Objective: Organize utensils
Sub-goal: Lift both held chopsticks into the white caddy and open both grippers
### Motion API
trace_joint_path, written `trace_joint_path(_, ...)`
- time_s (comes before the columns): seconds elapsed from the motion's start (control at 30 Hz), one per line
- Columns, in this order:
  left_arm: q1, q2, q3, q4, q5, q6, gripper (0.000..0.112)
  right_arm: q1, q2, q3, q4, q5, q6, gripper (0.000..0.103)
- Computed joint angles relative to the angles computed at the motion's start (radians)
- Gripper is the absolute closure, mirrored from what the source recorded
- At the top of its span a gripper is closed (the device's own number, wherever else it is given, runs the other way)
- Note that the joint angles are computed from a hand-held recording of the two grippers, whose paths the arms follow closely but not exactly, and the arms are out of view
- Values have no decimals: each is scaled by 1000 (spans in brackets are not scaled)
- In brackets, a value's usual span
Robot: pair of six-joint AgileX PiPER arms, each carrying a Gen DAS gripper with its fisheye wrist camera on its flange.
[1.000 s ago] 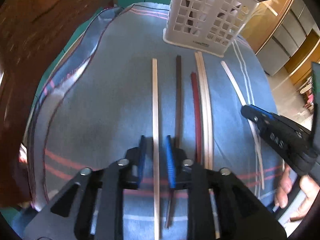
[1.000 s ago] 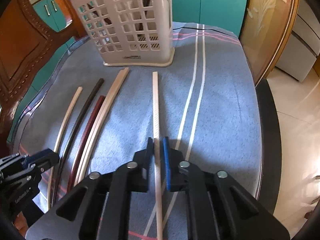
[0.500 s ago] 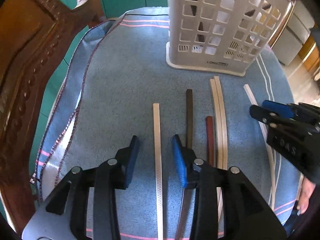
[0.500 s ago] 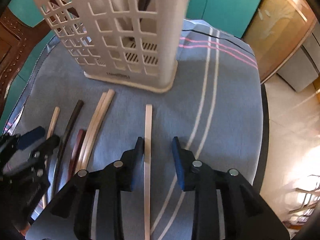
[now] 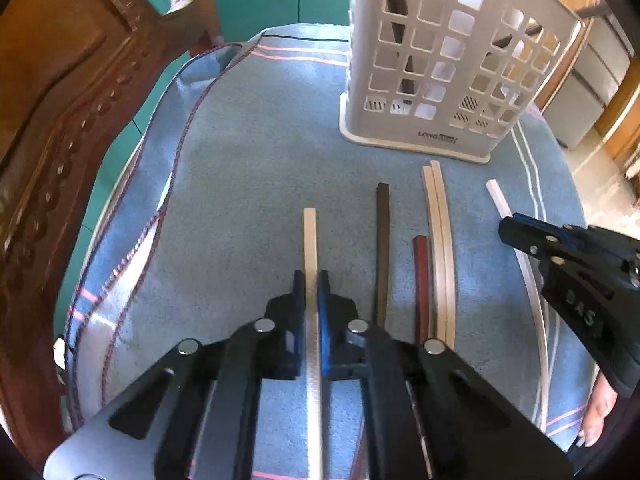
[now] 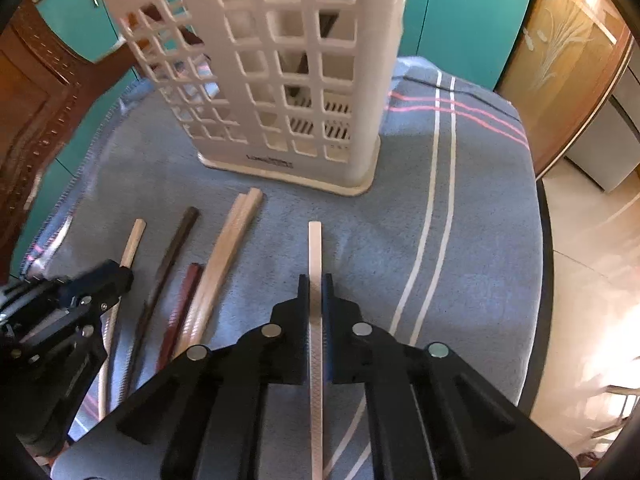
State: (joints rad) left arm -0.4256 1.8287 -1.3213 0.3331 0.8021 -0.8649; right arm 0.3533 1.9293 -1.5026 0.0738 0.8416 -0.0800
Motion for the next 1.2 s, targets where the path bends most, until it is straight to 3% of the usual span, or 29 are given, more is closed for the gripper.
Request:
trace_joint_path(0.1, -7, -66, 89, -31, -61, -22, 105, -1, -87, 75, 10, -56, -3, 97)
trace_joint_path(0.3, -84, -225, 195, 33, -84, -113, 105, -69, -289, 186, 183, -96, -127, 97)
trace_joint_path(0.5, -195, -404, 169, 153, 9, -183, 105, -126, -447, 206, 331, -50, -222, 97)
trace_joint_path(0.67, -275, -460, 58, 263, 93, -191, 105, -201, -489, 123, 435, 31, -292, 97)
trace_joint_path(0.87, -253, -440, -106, 287, 110, -89, 105, -253, -470, -3, 506, 80, -291, 96)
trace_joint_path(1.07, -149, -279, -448, 224, 131, 98, 105, -273, -312, -346, 533, 161, -170, 96)
trace_joint_path(1.13, -123, -217, -566, 234, 140, 114, 105, -277, -267, -451, 529, 152, -123, 96)
trace_joint_path(1.2, -102, -178, -623, 283, 114, 89, 105, -268, -241, -519, 472, 90, -50, 96)
